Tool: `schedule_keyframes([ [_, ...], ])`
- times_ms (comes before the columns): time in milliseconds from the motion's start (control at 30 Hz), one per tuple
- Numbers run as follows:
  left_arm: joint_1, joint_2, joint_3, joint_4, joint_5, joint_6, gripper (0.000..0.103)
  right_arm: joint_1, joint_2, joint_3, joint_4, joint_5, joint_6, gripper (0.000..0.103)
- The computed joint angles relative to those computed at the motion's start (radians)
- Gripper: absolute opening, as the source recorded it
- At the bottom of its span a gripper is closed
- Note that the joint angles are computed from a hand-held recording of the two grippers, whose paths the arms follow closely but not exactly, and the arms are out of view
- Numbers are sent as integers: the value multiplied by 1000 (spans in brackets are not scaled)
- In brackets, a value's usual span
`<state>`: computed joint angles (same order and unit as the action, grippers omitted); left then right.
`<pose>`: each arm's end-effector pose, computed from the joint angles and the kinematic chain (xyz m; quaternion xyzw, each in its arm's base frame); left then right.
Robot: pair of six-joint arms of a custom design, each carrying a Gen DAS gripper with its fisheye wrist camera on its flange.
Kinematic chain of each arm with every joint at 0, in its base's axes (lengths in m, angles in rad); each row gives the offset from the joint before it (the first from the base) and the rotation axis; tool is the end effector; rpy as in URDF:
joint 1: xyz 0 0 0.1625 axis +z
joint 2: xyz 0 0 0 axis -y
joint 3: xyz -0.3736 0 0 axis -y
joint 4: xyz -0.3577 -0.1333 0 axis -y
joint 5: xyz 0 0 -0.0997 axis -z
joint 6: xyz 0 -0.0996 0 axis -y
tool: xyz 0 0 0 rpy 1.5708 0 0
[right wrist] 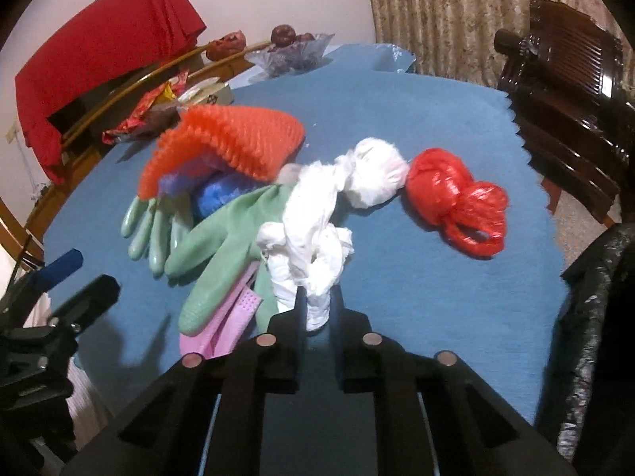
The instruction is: Collect trash
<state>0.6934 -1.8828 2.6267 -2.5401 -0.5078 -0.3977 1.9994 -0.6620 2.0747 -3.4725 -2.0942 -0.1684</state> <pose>-0.0565 -0.3334 0.2509 0.1481 0.8456 -0.3777 0.3470 0.2753 -0.4015 0.0096 0.2158 -0.9142 0.2644 0.2186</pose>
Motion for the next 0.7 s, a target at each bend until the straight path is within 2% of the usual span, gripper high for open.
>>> schedule_keyframes([
  [133, -12, 14, 3, -8, -8, -4, 95, 10, -13, 10, -10, -59, 0, 11],
  [367, -8, 98, -10, -109, -35, 29, 93, 1, -55, 46, -40, -86, 4, 11],
  [433, 5, 142, -24, -166, -51, 63, 80, -2, -68, 51, -43, -86, 5, 11],
  [467, 14, 175, -39, -195, -65, 83, 77, -3, -72, 52, -44, -87, 4, 11],
  [700, 76, 397, -130, -443, -131, 249, 69, -11, -92, 62, -49, -94, 4, 11],
])
